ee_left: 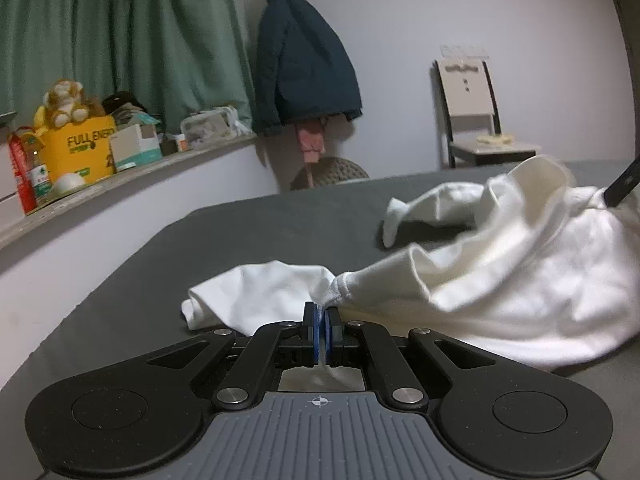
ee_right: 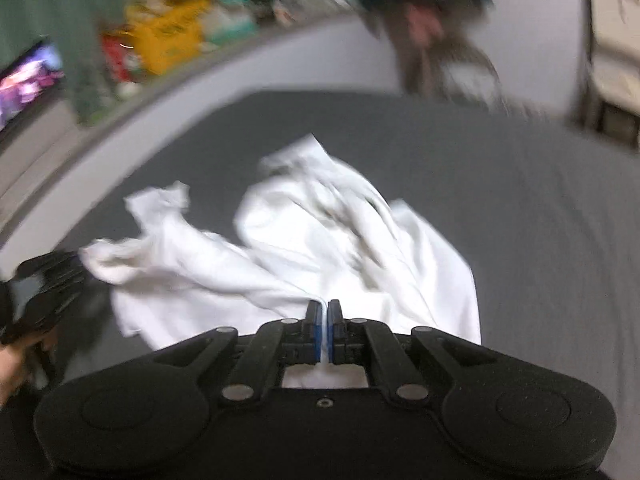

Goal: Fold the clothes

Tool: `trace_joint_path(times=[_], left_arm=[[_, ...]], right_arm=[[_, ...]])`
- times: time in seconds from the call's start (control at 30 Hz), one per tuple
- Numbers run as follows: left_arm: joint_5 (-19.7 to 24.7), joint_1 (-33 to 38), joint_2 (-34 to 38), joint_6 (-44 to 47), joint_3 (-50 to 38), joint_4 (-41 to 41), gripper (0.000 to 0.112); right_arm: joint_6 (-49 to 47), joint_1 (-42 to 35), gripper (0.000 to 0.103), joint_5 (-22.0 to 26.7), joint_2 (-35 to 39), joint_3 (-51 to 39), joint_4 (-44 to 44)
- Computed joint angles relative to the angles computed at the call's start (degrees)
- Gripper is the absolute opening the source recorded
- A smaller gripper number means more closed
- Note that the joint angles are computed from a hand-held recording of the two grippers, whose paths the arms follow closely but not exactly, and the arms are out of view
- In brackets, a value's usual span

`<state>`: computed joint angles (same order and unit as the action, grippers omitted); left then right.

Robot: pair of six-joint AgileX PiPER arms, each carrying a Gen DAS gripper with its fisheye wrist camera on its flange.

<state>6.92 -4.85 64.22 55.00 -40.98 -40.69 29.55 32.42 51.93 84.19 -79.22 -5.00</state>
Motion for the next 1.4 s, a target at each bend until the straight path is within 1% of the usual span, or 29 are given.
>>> trace_joint_path(times=[0.07, 0.1, 0.13, 0.2, 0.27, 0.3, 0.33, 0.37, 0.43, 0.47, 0.53, 0.57, 0.63, 0.67, 0.7, 0.73, 0.77, 0.87, 0.97, 1.1, 1.2, 1.23, 1.3, 1.37, 1.4], left_arm=[[0.40, 0.03, 0.30, -0.09, -0.09, 0.31, 0.003], [0.58, 0.08, 0.41, -1.46, -0.17, 1.60, 0.003], [0.80, 0.18, 0.53, -2.68, -0.26, 2.72, 0.003], [1.16, 0.35, 0.73, -4.42, -0.40, 4.04, 0.003], [1.01, -0.10, 0.64, -7.68, -0.43, 7.23, 0.003], [0.99, -0.22, 0.58, -8.21, -0.42, 7.78, 0.003], [1.00, -0.32, 0.51, -8.57, -0.40, 8.16, 0.003], [1.00, -0.29, 0.50, -8.22, -0.38, 7.86, 0.003], [1.01, -0.18, 0.39, -7.28, -0.31, 6.95, 0.003], [1.02, -0.14, 0.33, -6.88, -0.27, 6.55, 0.003], [0.99, -0.12, 0.22, -6.47, -0.21, 6.12, 0.003], [0.96, -0.01, 0.24, -5.31, -0.15, 4.97, 0.003], [0.90, 0.20, 0.37, -3.34, -0.11, 3.01, 0.003], [0.94, 0.35, 0.48, -1.97, -0.12, 1.63, 0.003], [0.99, 0.51, 0.61, -0.52, -0.14, 0.18, 0.003], [1.00, 0.58, 0.72, 0.25, -0.17, -0.61, 0.003], [1.00, 0.62, 0.84, 0.83, -0.21, -1.22, 0.003], [1.01, 0.63, 0.90, 1.07, -0.28, -1.73, 0.003], [0.84, 0.67, 0.84, 1.47, -0.33, -2.37, 0.003], [0.49, 0.77, 0.54, 3.55, -0.26, -4.57, 0.003], [0.10, 0.63, 0.18, 4.10, -0.14, -5.05, 0.003], [0.26, 0.73, 0.17, 4.28, -0.17, -5.25, 0.003], [0.54, 0.80, 0.14, 4.46, -0.17, -5.24, 0.003], [0.55, 0.52, 0.00, 4.15, -0.05, -4.36, 0.003], [0.36, 0.21, -0.05, 3.24, 0.00, -3.02, 0.003]], right_arm=[[0.89, 1.80, 0.011, 1.50, 1.82, -1.09, -3.69], [2.20, 3.62, 0.015, 1.80, 1.93, -1.23, -6.34], [3.97, 6.16, 0.017, 2.75, 2.00, -1.70, -11.13], [6.70, 11.29, 0.031, 5.51, 2.39, -2.87, -21.01], [7.51, 18.61, 0.031, 7.59, 1.98, -2.06, -31.70], [6.22, 21.85, 0.031, 8.99, 2.02, -2.31, -35.63], [4.46, 24.38, 0.031, 9.07, 2.37, -2.11, -37.27], [1.01, 26.14, 0.030, 9.00, 2.92, -2.68, -36.74], [-4.33, 28.87, 0.030, 11.89, 6.47, -5.06, -37.63], [-5.45, 30.09, 0.030, 13.62, 8.61, -5.65, -40.12], [-6.60, 30.04, 0.030, 15.26, 11.15, -6.25, -42.61], [-6.37, 29.49, 0.029, 15.17, 11.96, -6.48, -43.33], [-5.77, 27.88, 0.028, 13.76, 12.47, -6.94, -42.64], [-5.43, 27.00, 0.021, 12.70, 12.50, -6.86, -42.11], [-5.68, 26.04, 0.010, 11.84, 12.46, -7.02, -40.94], [-6.36, 25.22, 0.004, 11.27, 12.54, -7.26, -39.63], [-7.12, 24.80, 0.003, 11.01, 12.54, -7.45, -38.55], [-7.25, 26.28, 0.002, 11.17, 11.58, -6.34, -39.77], [-9.44, 27.67, 0.002, 10.71, 10.10, -7.34, -36.48], [-9.52, 29.73, 0.002, 8.81, 3.94, -8.03, -27.77], [-10.59, 25.35, 0.002, 2.01, -2.73, -5.04, -12.60], [-11.21, 23.51, 0.002, 0.53, -4.17, -3.70, -8.20], [-12.08, 21.82, 0.002, 2.85, -3.38, -3.50, -5.62], [-11.60, 23.22, 0.002, 8.76, -0.15, -5.38, -8.61], [-9.98, 25.06, 0.003, 11.45, 1.84, -6.18, -11.94]])
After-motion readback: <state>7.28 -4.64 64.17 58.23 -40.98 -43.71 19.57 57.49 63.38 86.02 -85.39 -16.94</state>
